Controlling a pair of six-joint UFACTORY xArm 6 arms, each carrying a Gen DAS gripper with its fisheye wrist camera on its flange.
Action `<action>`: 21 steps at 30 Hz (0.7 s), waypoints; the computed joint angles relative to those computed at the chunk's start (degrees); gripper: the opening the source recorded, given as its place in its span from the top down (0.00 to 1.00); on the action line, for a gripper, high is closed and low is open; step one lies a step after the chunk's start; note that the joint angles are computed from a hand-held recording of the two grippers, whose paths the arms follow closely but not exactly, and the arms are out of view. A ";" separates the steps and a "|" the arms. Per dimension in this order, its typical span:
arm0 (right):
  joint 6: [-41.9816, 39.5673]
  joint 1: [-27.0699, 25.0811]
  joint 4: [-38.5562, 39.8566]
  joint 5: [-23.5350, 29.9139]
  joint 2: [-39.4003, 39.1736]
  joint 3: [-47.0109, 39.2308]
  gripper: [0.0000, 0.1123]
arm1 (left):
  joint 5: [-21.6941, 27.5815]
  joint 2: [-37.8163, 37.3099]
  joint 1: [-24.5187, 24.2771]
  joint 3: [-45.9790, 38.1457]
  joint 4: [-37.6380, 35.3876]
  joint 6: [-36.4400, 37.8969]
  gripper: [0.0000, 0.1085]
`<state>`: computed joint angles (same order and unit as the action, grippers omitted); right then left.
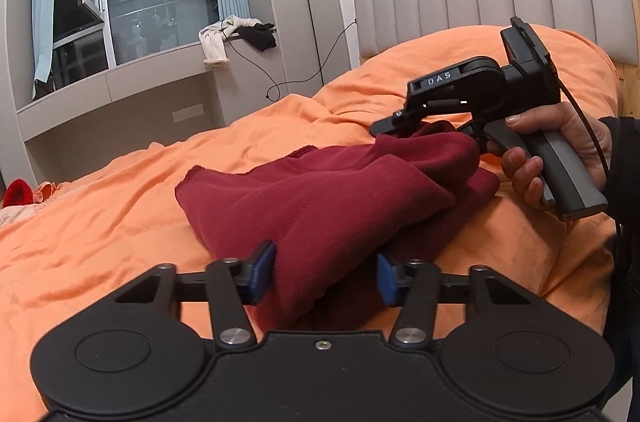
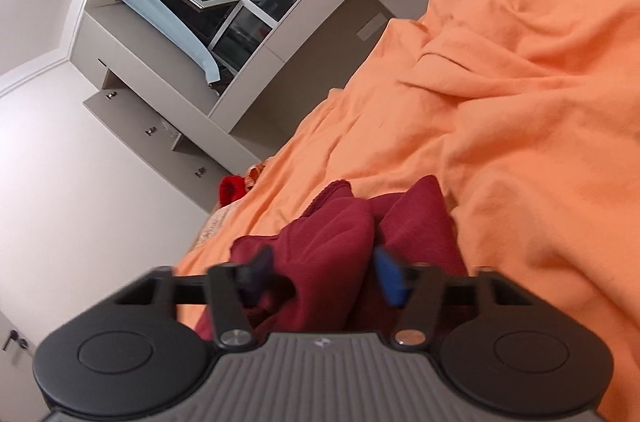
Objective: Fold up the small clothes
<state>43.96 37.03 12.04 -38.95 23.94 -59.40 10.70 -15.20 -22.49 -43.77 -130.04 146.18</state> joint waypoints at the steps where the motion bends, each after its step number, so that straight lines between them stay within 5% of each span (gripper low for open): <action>1: -1.83 0.56 1.64 -0.14 0.13 -0.26 0.72 | 0.01 0.15 -0.02 -0.05 0.34 -0.40 0.53; 4: -10.11 2.73 8.23 -0.28 -0.25 -0.97 0.88 | -0.32 0.60 -0.39 -0.37 0.16 0.34 0.55; 11: -33.74 8.83 30.26 -4.89 -2.86 -1.32 0.90 | 0.92 2.07 -0.94 -1.22 7.32 -4.51 0.57; 17: -37.76 8.90 36.38 2.39 -3.10 -1.68 0.90 | 1.09 2.92 -0.73 -1.62 8.10 -3.58 0.58; 21: -37.55 9.03 36.45 2.58 -3.36 -1.00 0.90 | 1.30 2.92 -0.56 -1.48 3.61 1.92 0.58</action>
<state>6.41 46.07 48.49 -36.37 20.58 -60.40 12.00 -12.28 -23.05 -45.25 -126.43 148.10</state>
